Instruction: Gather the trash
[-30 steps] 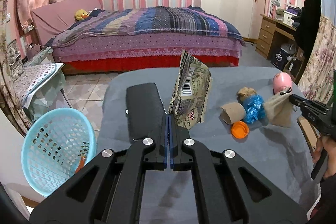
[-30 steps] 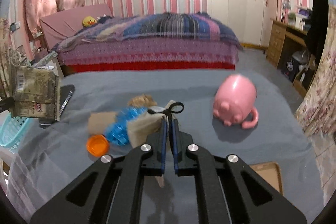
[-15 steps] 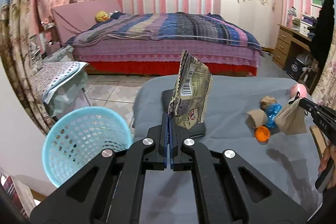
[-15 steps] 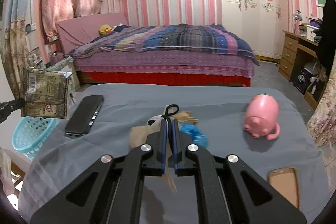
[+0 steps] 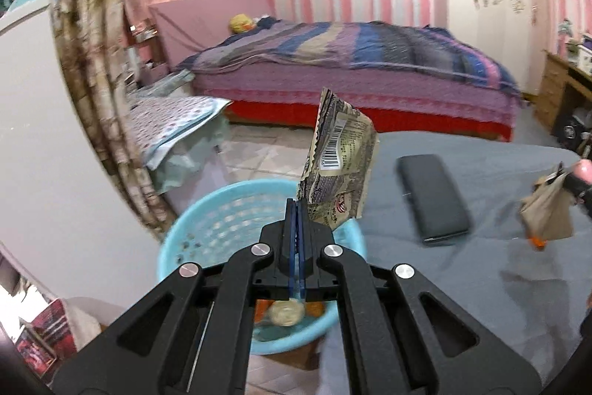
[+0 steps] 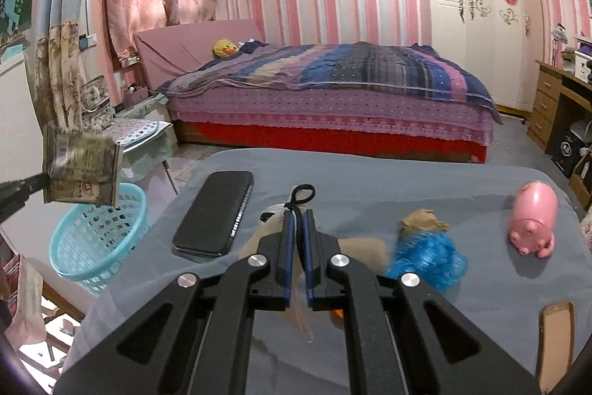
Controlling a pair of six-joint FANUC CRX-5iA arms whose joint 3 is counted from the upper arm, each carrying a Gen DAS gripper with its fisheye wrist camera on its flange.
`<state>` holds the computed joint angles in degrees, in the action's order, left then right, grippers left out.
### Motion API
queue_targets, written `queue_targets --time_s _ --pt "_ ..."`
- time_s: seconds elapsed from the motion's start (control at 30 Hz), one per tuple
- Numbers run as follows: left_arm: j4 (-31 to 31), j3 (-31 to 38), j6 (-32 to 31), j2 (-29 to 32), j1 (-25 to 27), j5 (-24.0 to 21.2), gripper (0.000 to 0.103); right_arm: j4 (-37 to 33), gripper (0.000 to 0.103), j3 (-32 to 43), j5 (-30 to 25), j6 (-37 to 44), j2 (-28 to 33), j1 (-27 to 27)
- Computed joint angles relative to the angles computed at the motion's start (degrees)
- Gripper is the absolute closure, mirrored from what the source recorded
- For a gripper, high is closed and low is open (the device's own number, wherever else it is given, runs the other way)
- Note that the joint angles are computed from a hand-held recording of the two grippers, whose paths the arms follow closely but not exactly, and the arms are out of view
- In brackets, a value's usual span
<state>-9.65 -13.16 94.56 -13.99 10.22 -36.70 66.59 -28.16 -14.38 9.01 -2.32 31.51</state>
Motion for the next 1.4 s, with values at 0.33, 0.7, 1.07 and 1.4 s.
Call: queue_targets --time_s 0.33,0.7,1.07,1.4 --pt "3.18 -1.05 -3.11 1.5 7.27 -1.46 0.103 -2.41 0.098 7.9 0.12 5.25 6.37 4.34" --pt "4.28 -1.87 -4.27 2.15 12.2 -2.22 0.103 -10.42 0.098 15.51 -0.04 13.66 12.49 9.46" --pt "10.44 -4.12 -4.66 2.83 15.31 1.4 0.047 -20.44 0.098 22.88 -0.77 22.84 17.63 14.29" --pt "9.95 -4.33 -2.22 2.22 14.22 3.48 0.027 -39.28 0.098 34.21 -6.34 42.59 23.63 18.78"
